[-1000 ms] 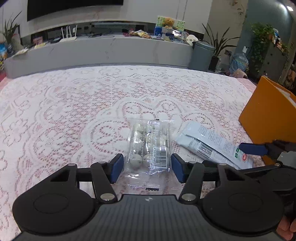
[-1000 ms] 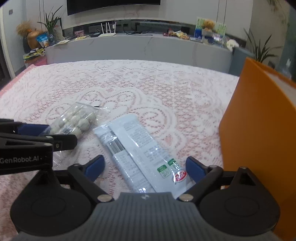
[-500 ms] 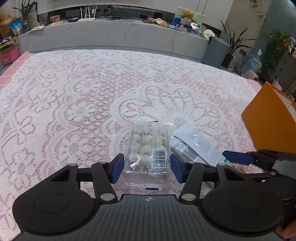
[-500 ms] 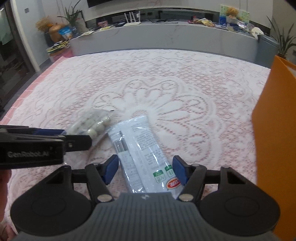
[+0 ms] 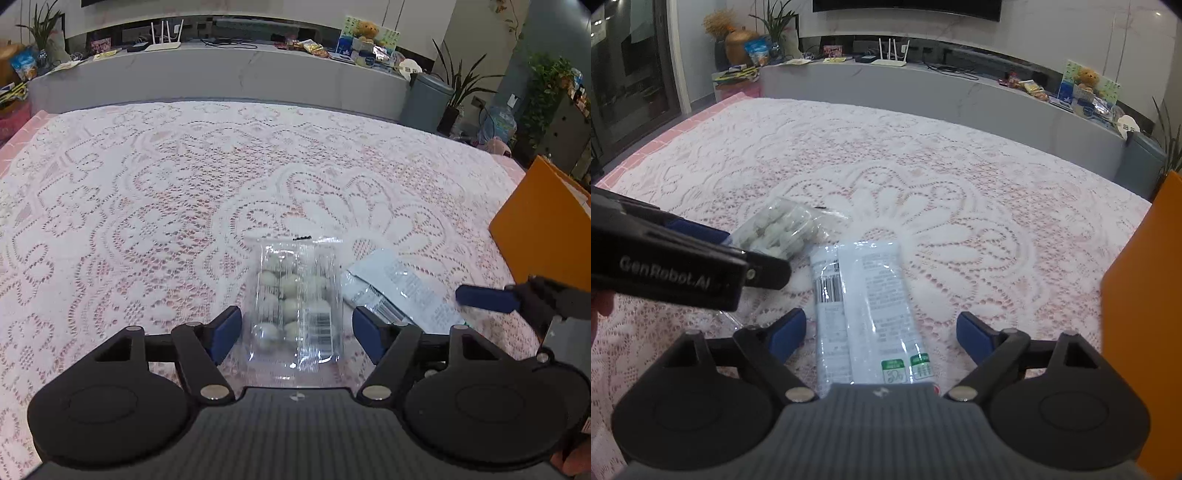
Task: Organize snacks
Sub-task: 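Grasp the quail-egg tray with the left tool while the right grasps the white stick packets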
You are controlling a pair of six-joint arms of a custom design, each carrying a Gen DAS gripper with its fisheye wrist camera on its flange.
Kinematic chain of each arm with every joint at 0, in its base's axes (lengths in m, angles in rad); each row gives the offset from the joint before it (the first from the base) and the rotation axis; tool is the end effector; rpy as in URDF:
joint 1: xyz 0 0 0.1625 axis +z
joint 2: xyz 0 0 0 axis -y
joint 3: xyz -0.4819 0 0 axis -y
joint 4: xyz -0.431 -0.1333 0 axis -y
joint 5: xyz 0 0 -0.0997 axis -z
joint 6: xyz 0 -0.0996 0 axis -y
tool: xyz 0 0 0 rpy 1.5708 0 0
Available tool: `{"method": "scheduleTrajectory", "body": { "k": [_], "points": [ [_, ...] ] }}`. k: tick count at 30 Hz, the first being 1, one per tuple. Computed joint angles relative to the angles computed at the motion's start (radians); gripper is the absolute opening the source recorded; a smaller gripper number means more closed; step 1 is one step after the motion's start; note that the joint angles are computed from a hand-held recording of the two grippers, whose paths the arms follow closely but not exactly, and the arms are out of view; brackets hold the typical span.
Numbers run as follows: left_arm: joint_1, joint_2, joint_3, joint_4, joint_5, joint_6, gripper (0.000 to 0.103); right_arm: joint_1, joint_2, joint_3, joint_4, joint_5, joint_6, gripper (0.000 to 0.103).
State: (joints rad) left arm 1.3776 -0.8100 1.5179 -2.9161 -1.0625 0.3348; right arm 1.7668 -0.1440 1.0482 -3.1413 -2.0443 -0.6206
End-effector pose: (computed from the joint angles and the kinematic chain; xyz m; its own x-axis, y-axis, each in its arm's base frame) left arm 0.0264 -0.8118 0.2207 -0.8115 0.1491 -0.5649 0.4457 0.7832 -0.4336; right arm 0.2569 -0.8427 -0.1151 -0.6658 -0.3645 0.6511 -0.6641 0.6873 -0.2944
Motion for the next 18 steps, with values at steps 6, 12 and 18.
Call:
{"method": "scheduleTrajectory", "body": {
  "k": [6,12,18],
  "points": [
    [0.000,0.017,-0.004,-0.041,0.005,0.051,0.082,-0.006,0.000,0.003,-0.007,0.014,0.014,0.087],
    [-0.003,0.022,-0.005,-0.043,0.016,0.080,0.081,-0.002,-0.003,0.013,-0.014,0.024,-0.002,0.075],
    [0.001,0.019,-0.010,-0.030,0.008,0.075,0.077,0.000,-0.009,0.022,-0.022,0.037,-0.015,0.051]
  ]
}}
